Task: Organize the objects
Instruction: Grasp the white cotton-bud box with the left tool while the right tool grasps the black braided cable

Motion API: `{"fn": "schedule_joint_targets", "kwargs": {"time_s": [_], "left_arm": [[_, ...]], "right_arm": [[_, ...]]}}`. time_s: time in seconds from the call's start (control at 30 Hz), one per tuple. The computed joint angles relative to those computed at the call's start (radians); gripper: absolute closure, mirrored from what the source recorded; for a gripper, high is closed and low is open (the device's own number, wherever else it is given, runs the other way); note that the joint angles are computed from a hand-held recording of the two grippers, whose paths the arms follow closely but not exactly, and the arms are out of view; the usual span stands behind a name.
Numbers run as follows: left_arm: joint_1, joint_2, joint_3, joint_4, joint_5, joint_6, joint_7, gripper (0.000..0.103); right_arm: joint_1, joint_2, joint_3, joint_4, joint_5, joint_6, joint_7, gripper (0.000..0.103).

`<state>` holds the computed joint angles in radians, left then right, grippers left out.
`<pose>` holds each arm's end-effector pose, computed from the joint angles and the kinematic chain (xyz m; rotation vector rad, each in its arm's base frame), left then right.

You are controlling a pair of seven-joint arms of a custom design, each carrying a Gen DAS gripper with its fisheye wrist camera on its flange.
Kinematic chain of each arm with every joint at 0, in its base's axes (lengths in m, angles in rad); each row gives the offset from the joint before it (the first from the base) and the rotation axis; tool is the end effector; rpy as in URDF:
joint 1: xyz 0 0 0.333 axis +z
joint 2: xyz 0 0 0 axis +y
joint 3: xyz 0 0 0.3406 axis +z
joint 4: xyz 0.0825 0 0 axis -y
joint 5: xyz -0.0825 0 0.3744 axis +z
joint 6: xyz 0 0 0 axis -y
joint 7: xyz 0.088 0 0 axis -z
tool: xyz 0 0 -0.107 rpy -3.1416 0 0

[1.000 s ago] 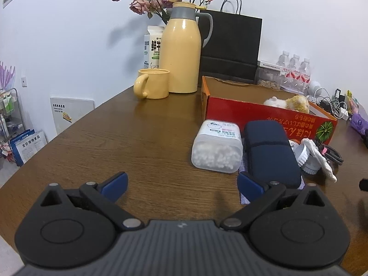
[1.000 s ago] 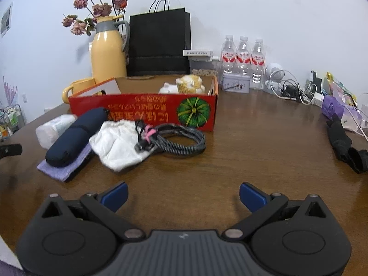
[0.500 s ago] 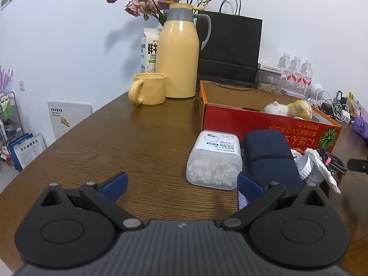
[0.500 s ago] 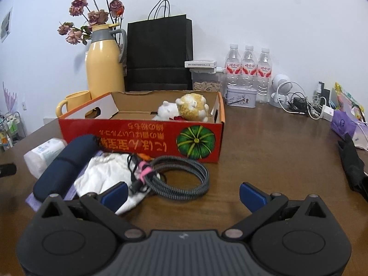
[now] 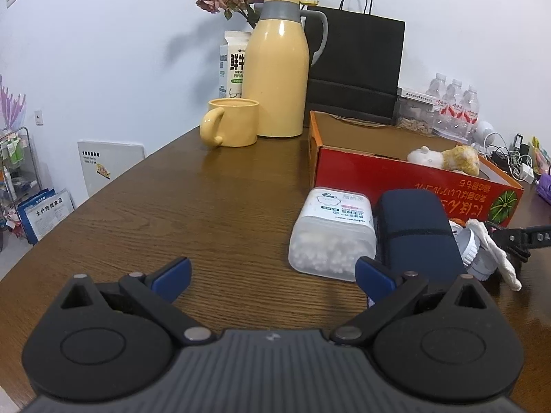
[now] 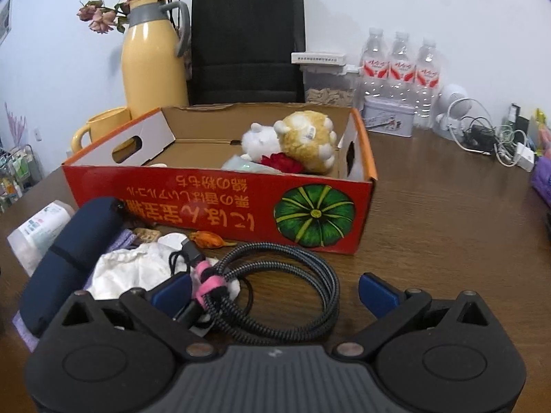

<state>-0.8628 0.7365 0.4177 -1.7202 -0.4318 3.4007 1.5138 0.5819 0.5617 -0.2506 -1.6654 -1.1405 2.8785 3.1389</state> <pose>0.6417 -0.3340 0.3393 -1.5079 1.7688 -1.0668 0.6444 0.3087 0.3591 -1.5855 1.7867 -0.8062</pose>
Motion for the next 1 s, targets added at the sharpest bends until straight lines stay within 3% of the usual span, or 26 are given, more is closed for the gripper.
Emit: {"fn": "schedule_joint_targets", "kwargs": {"time_s": [0.07, 0.17, 0.33, 0.43, 0.57, 0.73, 0.87, 1.0], "left_arm": [[0.001, -0.002, -0.002, -0.003, 0.002, -0.001, 0.002, 0.000], [-0.003, 0.000, 0.004, 0.001, -0.001, -0.006, -0.001, 0.000], [-0.011, 0.006, 0.014, 0.006, 0.004, -0.014, -0.016, 0.000], [-0.014, 0.007, 0.019, 0.006, 0.010, -0.013, -0.023, 0.000], [-0.018, 0.017, 0.029, 0.021, 0.007, -0.022, -0.038, 0.000], [-0.014, 0.043, 0.037, 0.078, 0.032, -0.035, -0.057, 0.000], [0.010, 0.085, 0.033, 0.178, 0.090, -0.095, -0.094, 0.000], [0.005, 0.154, 0.079, 0.297, 0.142, -0.179, -0.152, 0.000]], "right_arm": [[-0.045, 0.016, 0.040, 0.011, 0.085, 0.005, -0.071, 0.000], [-0.003, 0.027, -0.028, 0.003, 0.070, 0.039, -0.012, 0.000], [0.022, 0.029, -0.048, 0.005, 0.047, 0.019, 0.001, 0.000], [0.038, 0.024, -0.063, 0.000, 0.011, 0.017, 0.042, 0.008], [0.066, 0.012, -0.095, -0.009, -0.110, 0.019, 0.185, 0.010], [0.109, -0.013, -0.106, -0.020, -0.296, -0.064, 0.342, 0.010], [0.118, -0.038, -0.078, -0.038, -0.381, -0.141, 0.387, 0.010], [0.100, -0.056, -0.038, -0.054, -0.427, -0.189, 0.422, 0.010]]}}
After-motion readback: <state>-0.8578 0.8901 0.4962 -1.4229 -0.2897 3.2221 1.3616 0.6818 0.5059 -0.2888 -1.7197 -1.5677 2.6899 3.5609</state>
